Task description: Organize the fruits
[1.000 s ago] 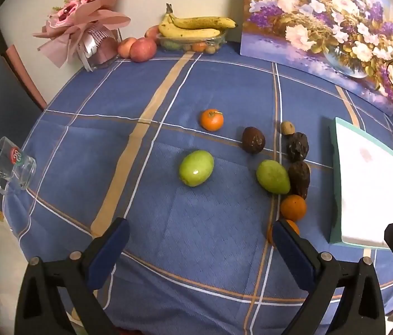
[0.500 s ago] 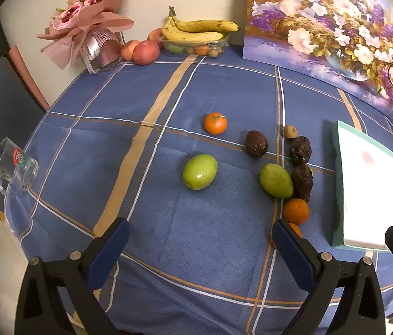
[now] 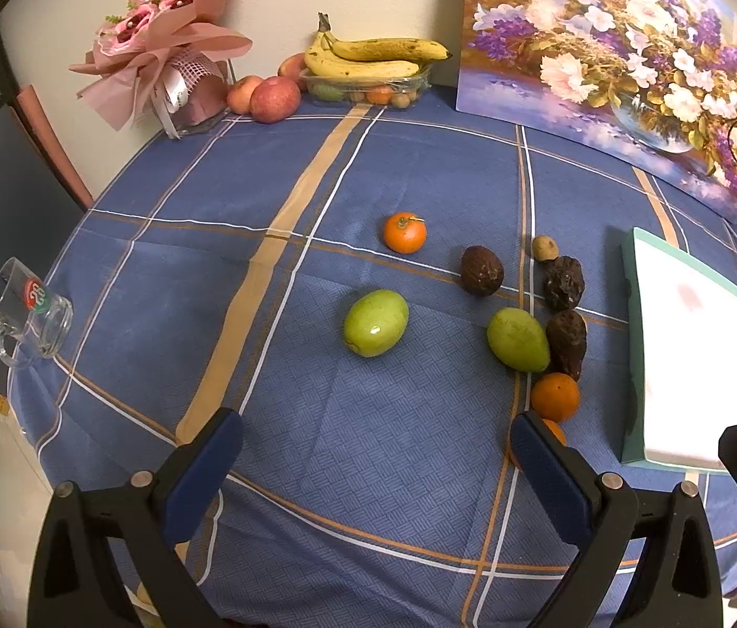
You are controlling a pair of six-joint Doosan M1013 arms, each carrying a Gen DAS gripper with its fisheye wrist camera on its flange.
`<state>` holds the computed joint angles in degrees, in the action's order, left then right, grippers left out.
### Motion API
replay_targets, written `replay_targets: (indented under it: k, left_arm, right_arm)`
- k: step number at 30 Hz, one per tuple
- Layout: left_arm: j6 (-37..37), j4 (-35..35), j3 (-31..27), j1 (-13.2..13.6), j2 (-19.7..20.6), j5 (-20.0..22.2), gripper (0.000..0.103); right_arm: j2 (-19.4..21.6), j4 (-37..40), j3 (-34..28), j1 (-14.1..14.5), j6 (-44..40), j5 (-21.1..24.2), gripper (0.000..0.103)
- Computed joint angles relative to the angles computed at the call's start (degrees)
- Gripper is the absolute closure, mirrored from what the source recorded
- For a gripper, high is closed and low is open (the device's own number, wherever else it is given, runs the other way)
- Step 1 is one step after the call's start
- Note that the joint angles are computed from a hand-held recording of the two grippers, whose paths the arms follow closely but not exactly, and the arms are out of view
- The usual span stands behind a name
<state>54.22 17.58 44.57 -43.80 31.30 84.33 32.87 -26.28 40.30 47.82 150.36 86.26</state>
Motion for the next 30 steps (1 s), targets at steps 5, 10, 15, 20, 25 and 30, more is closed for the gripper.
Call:
replay_targets:
  k: [5, 10, 15, 20, 25, 30]
  left_arm:
    - [0.1, -0.1, 0.1, 0.0, 0.0, 0.0, 0.0]
    - [0.0, -0.1, 0.4, 0.0, -0.2, -0.2, 0.0]
    - [0.0, -0.1, 0.1, 0.0, -0.1, 0.1, 0.0]
    - [0.1, -0.2, -0.1, 0.0, 0.0, 0.4, 0.0]
    - [0.2, -0.2, -0.2, 0.0, 0.1, 0.5, 0.0]
    - [0.1, -0.2, -0.1, 0.0, 0.0, 0.4, 0.0]
  right_arm:
    - [-0.1, 0.3, 0.1, -0.1, 0.0, -0.2, 0.009]
    - [-0.1, 0.3, 0.1, -0.1, 0.1, -0.4, 0.009]
    - [-0.1, 0.4, 0.2, -0.1, 0.1, -0.5, 0.009]
    - [-0.1, 0.4, 0.1, -0.1, 0.3, -0.5, 0.009]
    - [-0.1, 0.5, 0.0, -0.2, 0.2, -0.5, 0.009]
    - [-0.2, 0.4, 0.2, -0.1, 0.3, -0.7, 0.009]
